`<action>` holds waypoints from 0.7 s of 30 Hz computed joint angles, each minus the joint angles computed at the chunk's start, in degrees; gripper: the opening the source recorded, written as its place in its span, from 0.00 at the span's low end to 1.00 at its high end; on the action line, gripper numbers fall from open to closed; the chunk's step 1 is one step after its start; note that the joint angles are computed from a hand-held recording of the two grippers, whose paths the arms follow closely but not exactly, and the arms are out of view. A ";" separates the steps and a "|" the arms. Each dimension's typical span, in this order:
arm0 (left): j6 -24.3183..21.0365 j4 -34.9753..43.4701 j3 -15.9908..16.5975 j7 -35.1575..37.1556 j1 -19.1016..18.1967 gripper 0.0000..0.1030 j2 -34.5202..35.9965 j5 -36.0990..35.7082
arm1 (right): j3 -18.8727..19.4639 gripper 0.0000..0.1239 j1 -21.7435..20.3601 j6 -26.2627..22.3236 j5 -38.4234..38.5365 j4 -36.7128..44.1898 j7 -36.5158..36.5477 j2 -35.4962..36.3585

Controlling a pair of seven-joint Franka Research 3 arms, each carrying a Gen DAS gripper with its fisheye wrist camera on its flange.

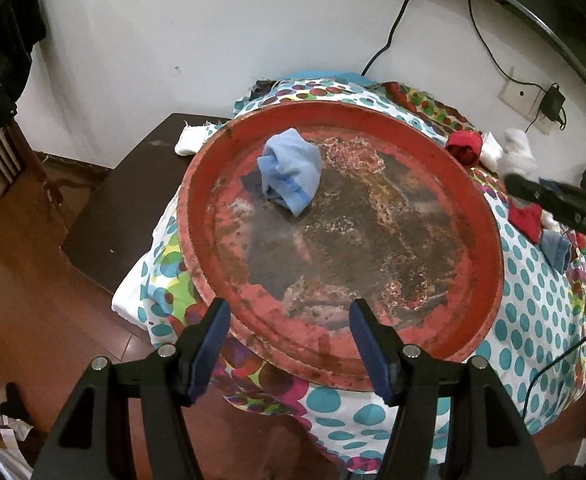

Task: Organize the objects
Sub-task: 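Carry the white sock onto the red tray and open the right tool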

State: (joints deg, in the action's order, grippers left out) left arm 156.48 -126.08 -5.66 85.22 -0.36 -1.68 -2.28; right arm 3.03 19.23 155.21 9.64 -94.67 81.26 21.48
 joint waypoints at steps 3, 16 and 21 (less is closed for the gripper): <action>-0.24 0.70 -0.02 0.06 0.08 0.62 0.68 0.22 | -0.23 0.27 0.95 -3.23 -1.76 5.62 -0.26 3.68; -2.57 5.06 -0.72 0.35 0.76 0.62 4.30 0.35 | -1.58 0.27 3.67 -17.72 -6.27 31.06 -1.70 20.14; -3.39 6.28 -1.03 0.52 1.02 0.62 5.31 0.24 | -2.19 0.29 4.24 -24.47 -6.80 45.21 -1.49 29.01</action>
State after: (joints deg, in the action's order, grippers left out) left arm 153.09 -119.80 -6.70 85.74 0.66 3.63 -2.04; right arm 0.83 23.48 130.74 2.84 -49.47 79.77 50.49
